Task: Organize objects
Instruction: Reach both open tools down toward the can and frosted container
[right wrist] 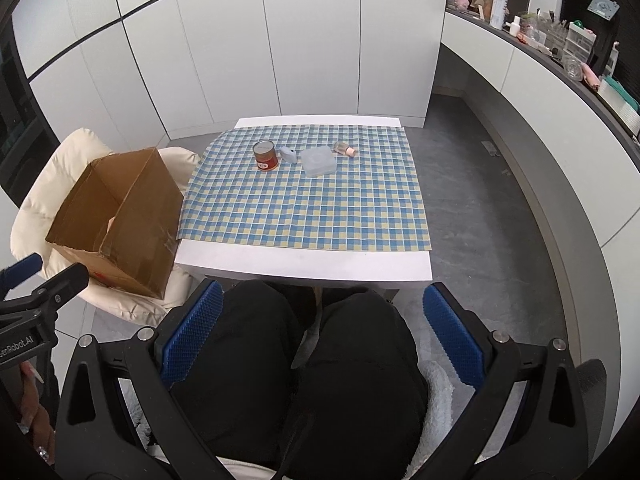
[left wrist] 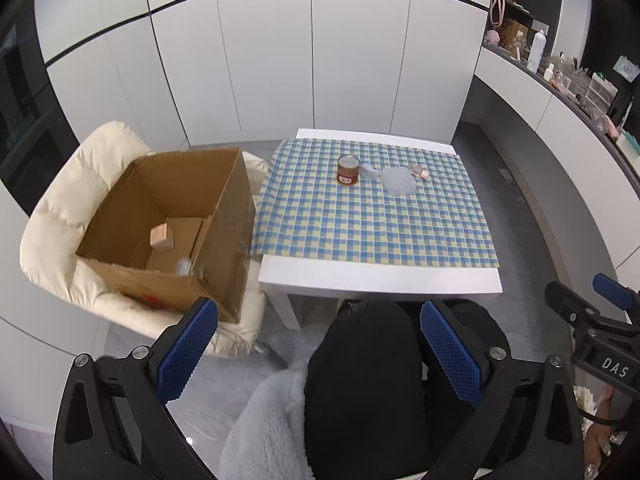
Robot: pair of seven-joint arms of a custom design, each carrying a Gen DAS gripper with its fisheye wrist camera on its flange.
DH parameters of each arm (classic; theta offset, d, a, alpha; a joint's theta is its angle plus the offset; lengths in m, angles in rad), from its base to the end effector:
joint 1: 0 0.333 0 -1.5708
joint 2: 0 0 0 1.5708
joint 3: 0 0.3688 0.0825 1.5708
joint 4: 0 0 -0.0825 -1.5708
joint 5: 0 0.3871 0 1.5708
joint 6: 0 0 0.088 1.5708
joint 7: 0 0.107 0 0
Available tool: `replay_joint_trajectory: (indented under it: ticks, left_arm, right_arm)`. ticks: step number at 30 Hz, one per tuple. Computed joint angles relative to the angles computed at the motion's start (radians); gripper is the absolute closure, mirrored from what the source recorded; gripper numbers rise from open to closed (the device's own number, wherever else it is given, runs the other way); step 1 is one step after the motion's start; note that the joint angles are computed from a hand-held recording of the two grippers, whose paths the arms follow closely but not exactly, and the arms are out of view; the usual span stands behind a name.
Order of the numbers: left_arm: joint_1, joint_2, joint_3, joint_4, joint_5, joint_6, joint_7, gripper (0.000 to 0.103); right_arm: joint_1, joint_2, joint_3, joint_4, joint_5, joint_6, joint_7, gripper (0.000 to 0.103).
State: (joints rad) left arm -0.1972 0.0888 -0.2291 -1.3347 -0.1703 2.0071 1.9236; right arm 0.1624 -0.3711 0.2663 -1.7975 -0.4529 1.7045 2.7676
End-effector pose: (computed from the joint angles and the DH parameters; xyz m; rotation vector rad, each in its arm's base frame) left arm 0.5615 -0.2554 0.7930 -1.1109 2.5417 -0.7988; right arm 0.3959 0.1733 0.7714 -1.0751 2.5479 -0.7767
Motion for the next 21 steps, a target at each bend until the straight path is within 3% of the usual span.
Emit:
replay_joint_trajectory:
  ticks: [6, 11, 21]
  left_arm:
    - [-0.022, 0.042, -0.016, 0.000, 0.024, 0.095, -0.005, 0.002]
    - [-0.043, 0.122, -0.030, 0.066, 0.046, 0.086, -0.039, 0.002]
    - [-0.103, 0.336, -0.046, 0.324, 0.108, -0.010, -0.116, 0.002]
  right_arm:
    - [-0.011, 0.020, -0.038, -0.027, 0.011, 0.064, -0.024, 0.001]
    - [-0.035, 0.015, -0.070, -0.080, -0.015, 0.171, -0.040, 0.001]
    - [-0.080, 0.072, -0.116, -0.099, -0.020, 0.268, -0.090, 0.001]
